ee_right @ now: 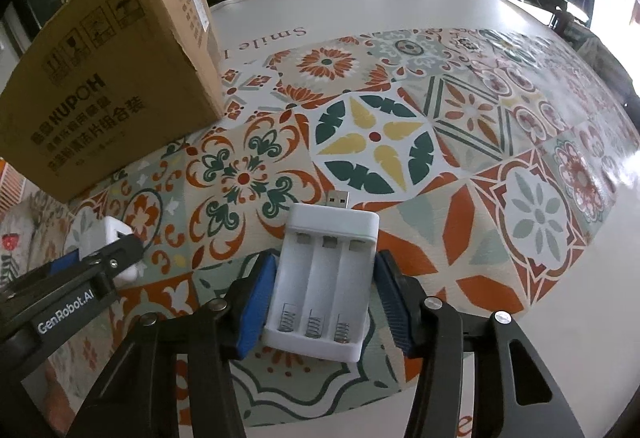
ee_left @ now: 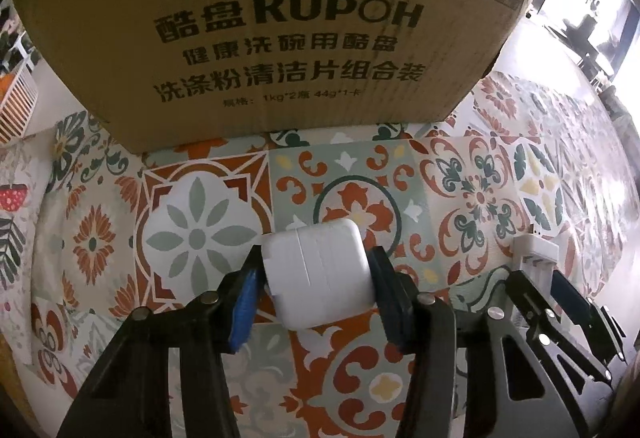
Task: Organize rigid objects
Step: 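Lift and carry the battery charger with right tool while left tool carries the square charger to the box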
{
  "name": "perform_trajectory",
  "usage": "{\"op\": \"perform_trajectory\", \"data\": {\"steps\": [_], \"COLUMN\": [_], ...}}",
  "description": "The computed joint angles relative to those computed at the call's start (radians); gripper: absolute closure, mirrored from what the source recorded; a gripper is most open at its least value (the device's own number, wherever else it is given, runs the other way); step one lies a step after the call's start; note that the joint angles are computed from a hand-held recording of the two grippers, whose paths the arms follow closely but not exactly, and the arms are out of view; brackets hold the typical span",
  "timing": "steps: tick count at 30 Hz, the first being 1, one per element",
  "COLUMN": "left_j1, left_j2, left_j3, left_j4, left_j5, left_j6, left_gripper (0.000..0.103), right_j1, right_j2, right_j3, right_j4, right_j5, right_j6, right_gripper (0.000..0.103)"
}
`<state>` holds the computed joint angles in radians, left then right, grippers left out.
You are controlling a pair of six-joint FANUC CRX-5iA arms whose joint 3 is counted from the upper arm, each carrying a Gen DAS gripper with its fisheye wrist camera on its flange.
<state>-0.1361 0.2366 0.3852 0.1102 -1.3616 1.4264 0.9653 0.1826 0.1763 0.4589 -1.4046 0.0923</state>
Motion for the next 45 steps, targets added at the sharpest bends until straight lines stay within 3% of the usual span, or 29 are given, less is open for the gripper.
{"op": "perform_trajectory", "data": {"steps": [24, 45], "left_j1": [0.096, 0.183], "left_j2": [-0.195, -0.27], "left_j3": [-0.14, -0.1], "left_j4": [0.079, 0.141], "left_j5": [0.037, 0.086], "left_j6": [-0.134, -0.125], "left_gripper": [0.052, 0.052], "right_j1": [0.052, 0.108], "right_j2": [-0.05, -0.022], "right_j3": [0.008, 0.129], "right_j4": [0.087, 0.24], "right_j5": [0.024, 0.035], "right_j6": [0.018, 0.13], "right_gripper": [0.051, 0.051]}}
